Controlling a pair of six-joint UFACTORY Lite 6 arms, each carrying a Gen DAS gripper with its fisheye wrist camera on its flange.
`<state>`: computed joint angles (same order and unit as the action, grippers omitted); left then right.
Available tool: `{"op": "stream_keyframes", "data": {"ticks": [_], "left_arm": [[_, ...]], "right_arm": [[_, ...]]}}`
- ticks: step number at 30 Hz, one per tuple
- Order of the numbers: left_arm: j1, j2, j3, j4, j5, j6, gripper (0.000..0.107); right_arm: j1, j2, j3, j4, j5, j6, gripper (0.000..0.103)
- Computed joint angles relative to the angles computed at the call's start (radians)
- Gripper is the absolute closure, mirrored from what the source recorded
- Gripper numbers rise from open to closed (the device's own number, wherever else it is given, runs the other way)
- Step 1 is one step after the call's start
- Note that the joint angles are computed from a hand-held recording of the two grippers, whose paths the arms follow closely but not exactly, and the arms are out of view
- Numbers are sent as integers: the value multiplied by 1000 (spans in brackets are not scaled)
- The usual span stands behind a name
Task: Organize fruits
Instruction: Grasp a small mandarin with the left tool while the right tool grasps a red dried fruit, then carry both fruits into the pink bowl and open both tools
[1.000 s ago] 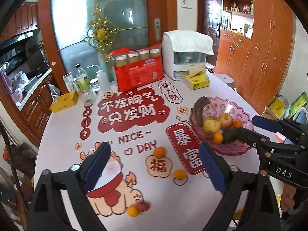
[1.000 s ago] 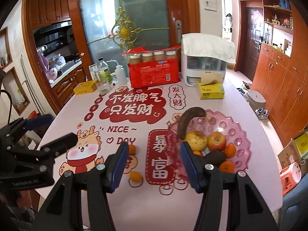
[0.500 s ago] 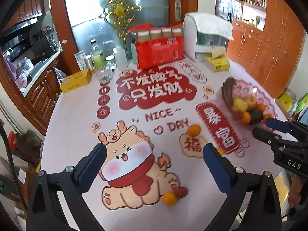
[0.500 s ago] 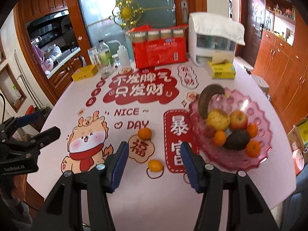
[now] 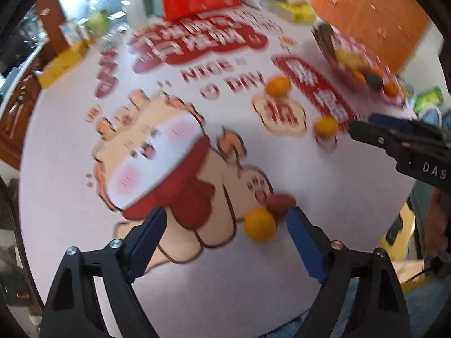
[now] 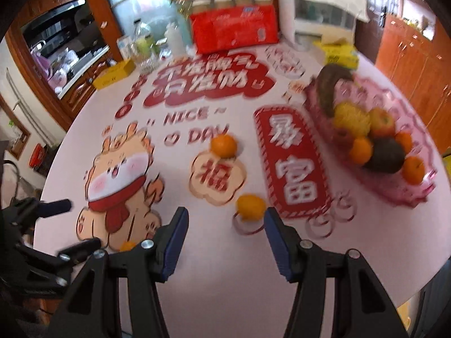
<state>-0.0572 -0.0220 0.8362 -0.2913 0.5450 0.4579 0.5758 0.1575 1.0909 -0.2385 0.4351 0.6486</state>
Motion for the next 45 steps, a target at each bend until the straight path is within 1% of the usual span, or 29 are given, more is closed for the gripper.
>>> {"op": "stream_keyframes", "data": {"ticks": [2,3,5,7,9,11,12,13,15,18,20,26,30,32,35,36,38,41,45], "left_arm": [[-3,29,-28,-59,-8,74,38],[-5,50,-38,-97,-5,114,40],[-12,77,-45,-146,-4,168,50],[-37,90,-60,-152,-34,188,53],[-57,96,-67,-157,-59,196,60],[-58,118,-58,-207,-50,240,71],[-62,127,-59,-224,-57,253,72],[-66,132,-61,-230,-67,260,76],[-60,132,-65,-260,-75,295,77],[-36,124,-76,-306,-62,340,78],[-25,112,-89,-298,-69,335,78],[23,73,-116,-279,-60,326,78],[65,51,-134,-270,-49,325,78],[88,32,-146,-262,-38,324,78],[122,2,-159,-247,-27,319,78],[134,-6,-162,-242,-23,315,78],[149,-18,-165,-238,-17,310,78],[166,-42,-164,-223,-6,290,78],[178,-109,-150,-207,25,260,78]], "right_arm": [[20,19,-8,45,-11,-35,47],[31,25,-10,51,-13,-36,47],[53,42,-9,83,-22,-59,47],[73,54,-4,86,-25,-61,47],[88,66,-2,94,-32,-69,47],[93,77,-1,144,-40,-112,47],[92,79,-2,167,-42,-134,47],[94,83,-3,183,-45,-149,47],[94,88,-2,230,-53,-196,47],[91,97,-1,295,-61,-259,47],[89,116,6,369,-65,-334,47],[104,190,44,499,-60,-454,47],[121,237,86,490,-60,-443,48],[128,274,118,495,-52,-447,55],[142,327,167,462,-23,-412,63],[146,341,179,460,-16,-411,64],[153,346,185,470,-18,-425,71],[165,356,213,426,8,-392,72],[182,308,214,373,24,-361,72]]}}
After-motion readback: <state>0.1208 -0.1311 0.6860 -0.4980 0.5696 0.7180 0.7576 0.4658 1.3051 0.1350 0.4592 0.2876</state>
